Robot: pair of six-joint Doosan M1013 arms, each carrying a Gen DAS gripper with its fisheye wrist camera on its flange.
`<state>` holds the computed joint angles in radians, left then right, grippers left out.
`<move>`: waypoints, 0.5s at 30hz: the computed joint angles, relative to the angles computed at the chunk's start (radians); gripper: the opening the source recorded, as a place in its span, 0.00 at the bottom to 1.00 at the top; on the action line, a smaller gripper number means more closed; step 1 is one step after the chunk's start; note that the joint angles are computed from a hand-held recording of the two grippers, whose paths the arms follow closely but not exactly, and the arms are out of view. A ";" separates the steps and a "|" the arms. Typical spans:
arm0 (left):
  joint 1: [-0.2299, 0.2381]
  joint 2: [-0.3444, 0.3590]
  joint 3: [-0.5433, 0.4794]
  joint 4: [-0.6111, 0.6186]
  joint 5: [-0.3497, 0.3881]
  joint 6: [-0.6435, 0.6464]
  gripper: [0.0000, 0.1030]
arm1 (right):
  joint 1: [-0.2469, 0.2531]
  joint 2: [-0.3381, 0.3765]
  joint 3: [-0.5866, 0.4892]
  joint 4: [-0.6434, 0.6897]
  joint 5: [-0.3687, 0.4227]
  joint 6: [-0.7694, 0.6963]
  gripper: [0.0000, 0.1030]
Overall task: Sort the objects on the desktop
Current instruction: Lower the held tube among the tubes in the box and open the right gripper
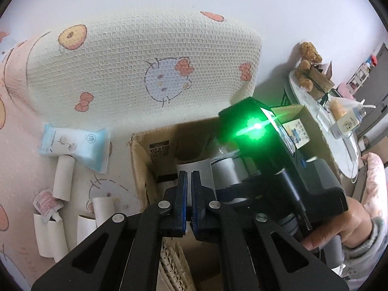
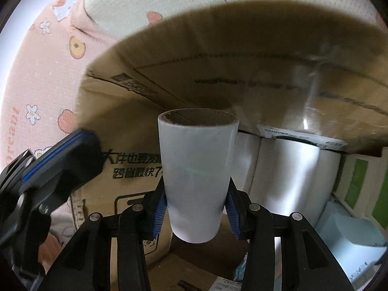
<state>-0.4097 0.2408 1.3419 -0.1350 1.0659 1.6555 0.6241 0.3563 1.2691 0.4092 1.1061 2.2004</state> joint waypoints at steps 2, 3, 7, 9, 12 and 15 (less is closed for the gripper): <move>0.003 -0.005 0.007 0.003 -0.007 0.004 0.03 | 0.006 0.010 -0.015 -0.028 0.024 0.013 0.39; 0.007 -0.004 0.007 -0.009 -0.006 0.007 0.03 | 0.009 0.013 -0.021 -0.037 0.035 0.013 0.39; 0.024 -0.009 0.016 -0.060 -0.011 0.013 0.03 | 0.018 0.019 -0.032 -0.064 0.063 0.052 0.39; 0.027 -0.013 0.023 -0.072 -0.012 0.023 0.03 | 0.023 0.005 -0.005 -0.059 0.022 0.105 0.39; 0.027 -0.016 0.026 -0.071 -0.013 0.026 0.03 | 0.031 -0.002 0.014 -0.076 -0.008 0.150 0.39; 0.031 -0.020 0.033 -0.078 -0.024 0.033 0.03 | 0.042 0.007 0.011 -0.107 -0.003 0.164 0.39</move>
